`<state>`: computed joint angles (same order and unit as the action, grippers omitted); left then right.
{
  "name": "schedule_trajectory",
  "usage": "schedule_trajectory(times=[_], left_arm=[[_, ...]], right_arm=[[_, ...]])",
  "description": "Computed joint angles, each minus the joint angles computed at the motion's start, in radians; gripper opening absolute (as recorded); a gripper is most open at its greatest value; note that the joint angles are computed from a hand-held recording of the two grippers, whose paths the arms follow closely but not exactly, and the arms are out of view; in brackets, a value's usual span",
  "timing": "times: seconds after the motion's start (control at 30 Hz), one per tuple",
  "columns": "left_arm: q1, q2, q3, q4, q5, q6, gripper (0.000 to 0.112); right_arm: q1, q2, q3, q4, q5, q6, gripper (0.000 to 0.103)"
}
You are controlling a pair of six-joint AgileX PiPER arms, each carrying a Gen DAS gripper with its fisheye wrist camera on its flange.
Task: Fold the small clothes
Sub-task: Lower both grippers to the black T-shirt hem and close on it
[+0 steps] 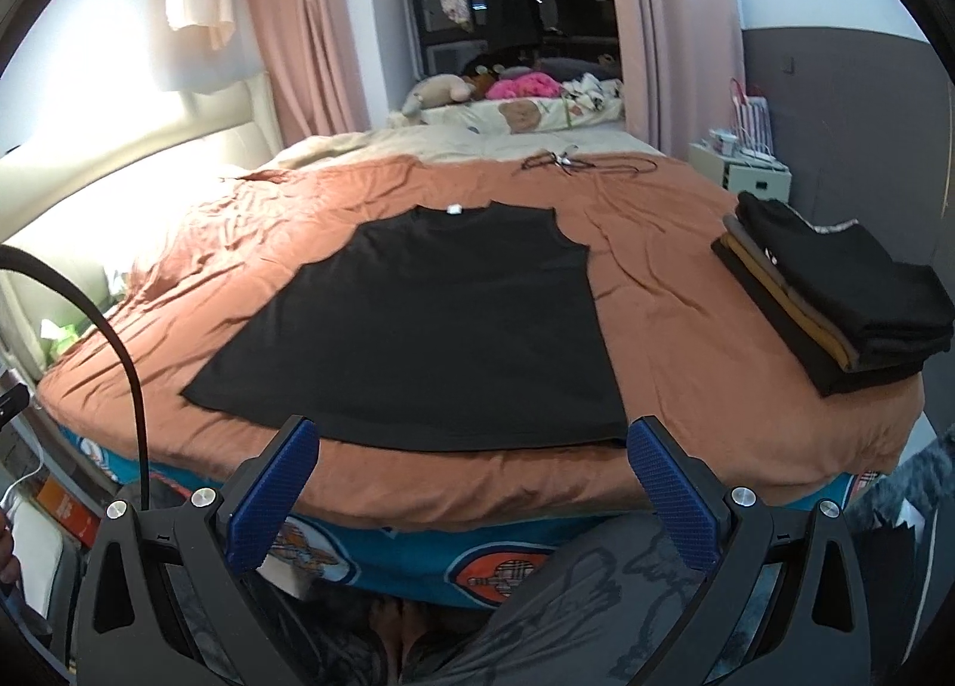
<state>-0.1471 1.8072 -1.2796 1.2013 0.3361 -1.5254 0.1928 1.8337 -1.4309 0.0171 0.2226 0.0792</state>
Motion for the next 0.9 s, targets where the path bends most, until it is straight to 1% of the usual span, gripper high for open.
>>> schedule_trajectory(times=[0.1, 0.17, 0.2, 0.33, 0.4, 0.43, 0.5, 0.57, 0.63, 0.67, 0.73, 0.77, 0.8, 0.87, 0.9], left_arm=[[0.052, 0.058, -0.057, -0.144, -0.033, 0.140, 0.102], [0.083, 0.104, -0.109, -0.269, -0.042, 0.266, 0.100], [0.094, 0.120, -0.131, -0.328, -0.042, 0.326, 0.097], [0.138, 0.216, -0.265, -0.645, -0.023, 0.645, 0.085], [0.150, 0.268, -0.345, -0.770, 0.004, 0.771, 0.082], [0.151, 0.293, -0.382, -0.808, 0.019, 0.812, 0.080], [0.156, 0.346, -0.469, -0.893, 0.060, 0.908, 0.076], [0.164, 0.397, -0.552, -0.972, 0.104, 0.995, 0.071], [0.167, 0.462, -0.657, -1.047, 0.162, 1.075, 0.064], [0.169, 0.494, -0.708, -1.070, 0.191, 1.100, 0.062], [0.174, 0.565, -0.826, -1.126, 0.261, 1.152, 0.054], [0.178, 0.598, -0.882, -1.149, 0.295, 1.173, 0.051], [0.180, 0.638, -0.950, -1.167, 0.338, 1.189, 0.048], [0.182, 0.720, -1.094, -1.187, 0.425, 1.205, 0.043], [0.185, 0.767, -1.181, -1.200, 0.476, 1.217, 0.040]], right_arm=[[0.005, 0.056, -0.087, -0.109, 0.056, 0.126, 0.103], [0.004, 0.086, -0.136, -0.123, 0.085, 0.148, 0.103], [0.006, 0.100, -0.160, -0.145, 0.101, 0.174, 0.103], [0.006, 0.168, -0.273, -0.195, 0.165, 0.242, 0.103], [0.003, 0.195, -0.317, -0.189, 0.187, 0.245, 0.103], [0.000, 0.212, -0.344, -0.177, 0.204, 0.241, 0.103], [-0.002, 0.244, -0.393, -0.162, 0.230, 0.234, 0.103], [-0.007, 0.274, -0.436, -0.149, 0.259, 0.228, 0.098], [-0.017, 0.320, -0.510, -0.107, 0.306, 0.194, 0.096], [-0.021, 0.340, -0.544, -0.085, 0.333, 0.179, 0.095], [-0.033, 0.369, -0.594, -0.043, 0.373, 0.147, 0.093], [-0.038, 0.380, -0.612, -0.036, 0.386, 0.144, 0.090], [-0.038, 0.398, -0.642, -0.041, 0.414, 0.152, 0.089], [-0.058, 0.453, -0.742, -0.005, 0.477, 0.123, 0.082], [-0.064, 0.481, -0.795, 0.011, 0.519, 0.117, 0.081]])
